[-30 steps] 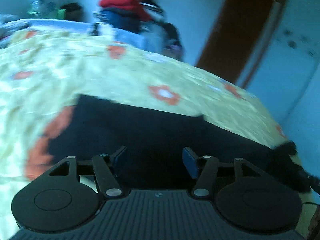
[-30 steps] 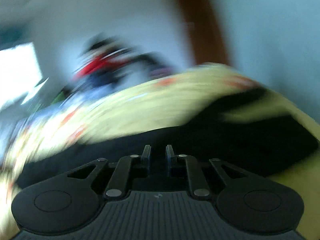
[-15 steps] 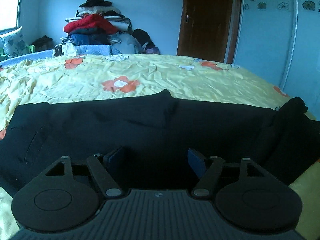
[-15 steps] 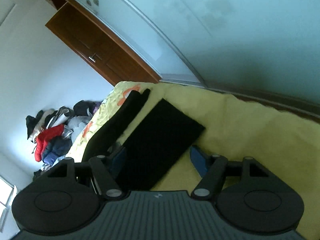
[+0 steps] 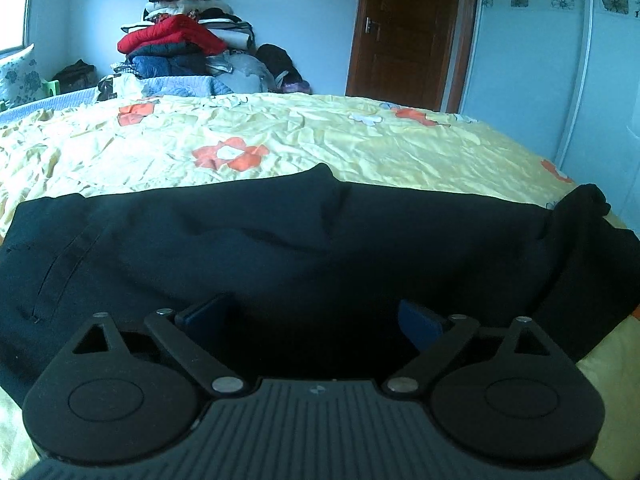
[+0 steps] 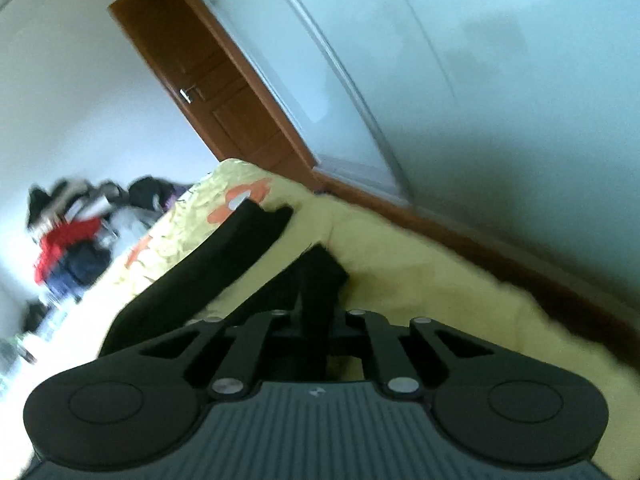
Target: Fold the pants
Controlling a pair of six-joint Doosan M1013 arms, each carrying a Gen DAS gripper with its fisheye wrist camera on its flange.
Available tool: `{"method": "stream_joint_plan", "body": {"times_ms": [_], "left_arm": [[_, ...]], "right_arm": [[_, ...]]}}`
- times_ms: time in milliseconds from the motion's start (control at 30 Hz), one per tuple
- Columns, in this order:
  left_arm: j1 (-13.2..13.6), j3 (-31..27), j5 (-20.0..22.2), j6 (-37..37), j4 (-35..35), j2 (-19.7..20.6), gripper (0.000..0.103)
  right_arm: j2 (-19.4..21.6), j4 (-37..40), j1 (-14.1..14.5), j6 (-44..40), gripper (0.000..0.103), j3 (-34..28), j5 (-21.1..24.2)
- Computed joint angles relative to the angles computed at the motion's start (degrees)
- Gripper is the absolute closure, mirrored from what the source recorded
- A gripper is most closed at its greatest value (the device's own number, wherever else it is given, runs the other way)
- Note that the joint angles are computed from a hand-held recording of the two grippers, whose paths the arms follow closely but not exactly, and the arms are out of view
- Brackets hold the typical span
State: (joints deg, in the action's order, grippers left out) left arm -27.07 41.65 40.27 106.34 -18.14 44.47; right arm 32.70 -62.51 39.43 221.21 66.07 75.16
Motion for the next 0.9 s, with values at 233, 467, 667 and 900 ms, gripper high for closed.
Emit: {"method": "stream_joint_plan", "body": {"times_ms": [233,467,667,900], "left_arm": [[0.0,-0.6,0.5,-0.1,0.4,0.3,0.007],[0.0,-0.8,0.8,0.3,0.0,0.5,0.005],[-0.1,-1.1,1.2,0.6,0.4,0.6,0.003],[-0.1,-1.1,1.1,0.6,0.3,0.6,0.003]], "right_arm": [[0.9,6.3,-0.6,-18.4,0.095,-4.8,9.4],[7.5,8.3,-0.9,-29.6,0.016,-16.8,33.5],[15.7,3.7,-0.1,-52.7,0.0,-35.6,41.2],[5.4,13.0,0.4,-37.2,0.001,-16.3,6.9]]}}
